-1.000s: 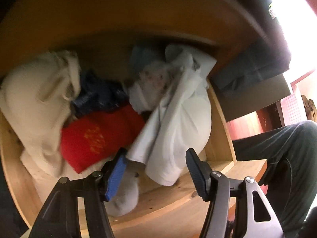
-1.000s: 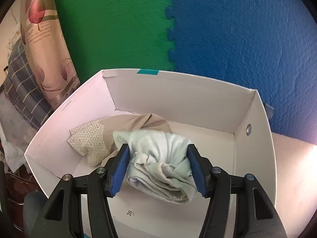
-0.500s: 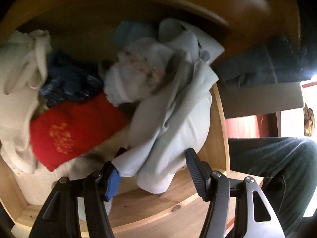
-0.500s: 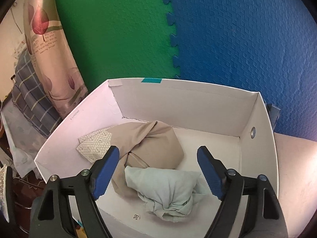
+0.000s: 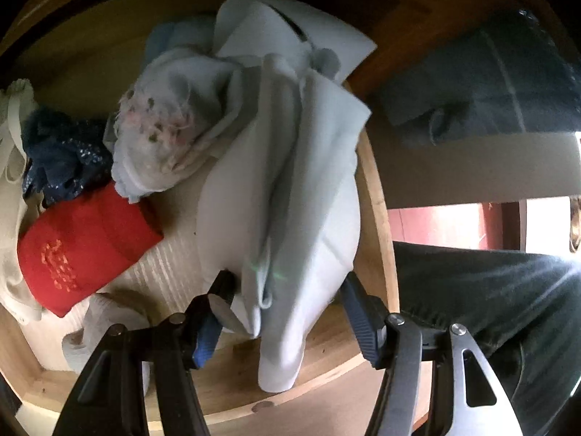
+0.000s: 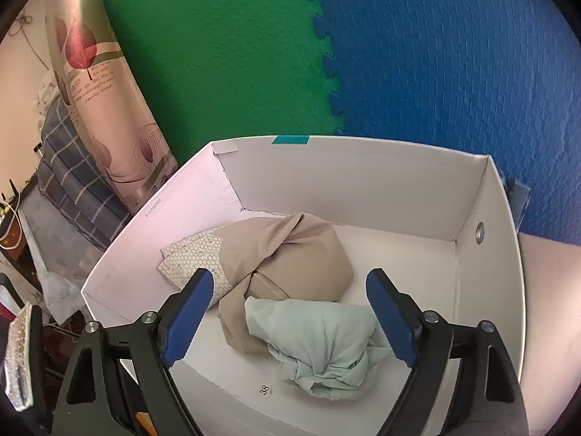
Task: Take underwear out of drawer
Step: 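Reach the left tool into the drawer and grasp the pale blue cloth, then carry the pale blue cloth with the left tool up over the white box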
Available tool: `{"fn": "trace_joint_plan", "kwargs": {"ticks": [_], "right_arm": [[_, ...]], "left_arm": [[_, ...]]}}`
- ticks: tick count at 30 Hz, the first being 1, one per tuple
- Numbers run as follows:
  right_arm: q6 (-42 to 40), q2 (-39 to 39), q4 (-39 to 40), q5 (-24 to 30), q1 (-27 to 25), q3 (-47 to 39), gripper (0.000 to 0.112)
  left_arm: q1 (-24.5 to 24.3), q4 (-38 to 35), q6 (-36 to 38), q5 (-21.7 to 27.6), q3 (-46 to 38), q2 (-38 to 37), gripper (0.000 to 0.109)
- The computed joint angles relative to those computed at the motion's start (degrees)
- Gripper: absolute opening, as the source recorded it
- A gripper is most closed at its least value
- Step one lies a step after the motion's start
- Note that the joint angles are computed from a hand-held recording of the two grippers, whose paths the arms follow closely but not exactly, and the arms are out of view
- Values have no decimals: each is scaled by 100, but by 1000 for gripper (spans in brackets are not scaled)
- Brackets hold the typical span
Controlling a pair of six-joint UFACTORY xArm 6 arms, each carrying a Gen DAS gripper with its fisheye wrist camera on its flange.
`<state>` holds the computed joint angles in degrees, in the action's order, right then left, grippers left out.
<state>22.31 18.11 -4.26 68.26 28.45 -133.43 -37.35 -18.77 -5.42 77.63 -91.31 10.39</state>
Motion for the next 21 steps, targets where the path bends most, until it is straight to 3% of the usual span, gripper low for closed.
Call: {"fn": "trace_joint_plan", "kwargs": {"ticks": [2,5,15,21], "right_arm": [[33,-27,-189,-44,58,46,85],[35,78,-172,84,40,-144,85],[207,-95,-210,-191,24,175,85],[192,-150,-158,-276,1,267,85]], "left_arm": [[-83,-76,-83,-163,-53,74,22],[-33,-186,-35,-332,-27,67,10],[405,-443,24,-1363,1199,-1207,8],[918,-832,196,-1614,2214,-2391,8]]}}
